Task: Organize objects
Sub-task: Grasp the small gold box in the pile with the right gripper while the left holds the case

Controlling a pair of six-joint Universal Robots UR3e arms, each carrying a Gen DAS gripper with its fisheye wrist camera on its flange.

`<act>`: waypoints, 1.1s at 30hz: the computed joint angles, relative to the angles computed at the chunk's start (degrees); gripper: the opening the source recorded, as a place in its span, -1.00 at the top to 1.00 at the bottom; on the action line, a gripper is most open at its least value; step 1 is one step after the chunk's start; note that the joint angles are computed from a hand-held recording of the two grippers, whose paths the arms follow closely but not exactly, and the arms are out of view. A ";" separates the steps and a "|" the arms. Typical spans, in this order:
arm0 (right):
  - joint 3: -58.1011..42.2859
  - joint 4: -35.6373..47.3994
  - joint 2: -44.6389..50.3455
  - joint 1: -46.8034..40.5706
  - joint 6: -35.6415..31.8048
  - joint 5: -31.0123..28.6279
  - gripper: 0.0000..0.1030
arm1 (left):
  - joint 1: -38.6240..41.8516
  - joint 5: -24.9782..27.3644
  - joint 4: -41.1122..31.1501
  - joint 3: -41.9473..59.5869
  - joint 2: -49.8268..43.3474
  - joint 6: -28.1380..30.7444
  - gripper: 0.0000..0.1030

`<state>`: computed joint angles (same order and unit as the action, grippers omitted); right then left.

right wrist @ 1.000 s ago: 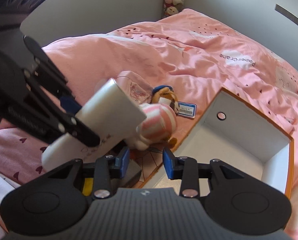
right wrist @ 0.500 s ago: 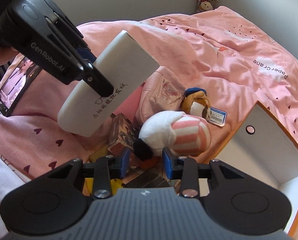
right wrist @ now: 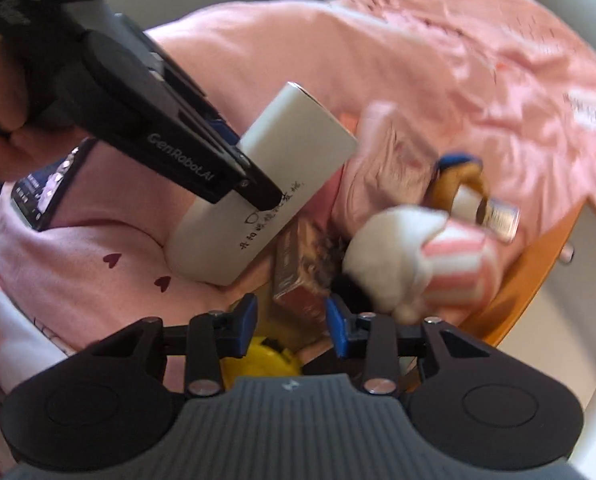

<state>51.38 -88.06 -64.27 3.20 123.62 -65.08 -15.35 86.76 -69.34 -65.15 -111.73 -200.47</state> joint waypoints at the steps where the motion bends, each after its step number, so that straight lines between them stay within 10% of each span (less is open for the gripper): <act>1: 1.44 -0.90 -0.43 0.47 3.72 -0.79 0.26 | -0.14 -0.27 1.36 -1.77 0.58 -0.57 0.39; 6: 4.24 -0.90 -0.31 0.72 20.40 0.15 0.23 | -0.93 2.27 10.64 -11.57 5.40 -6.07 0.39; 14: 14.95 -15.39 -1.94 4.27 42.48 -4.66 -0.57 | 0.56 1.76 17.95 -20.61 10.50 -10.89 0.39; 24: 19.00 -23.01 -1.28 6.13 49.06 -6.57 -0.61 | 0.71 1.64 20.27 -22.42 10.96 -11.76 0.39; 33: 23.62 -26.00 -4.56 5.90 48.35 -5.27 -0.24 | 0.03 3.14 20.46 -22.60 10.91 -12.54 0.39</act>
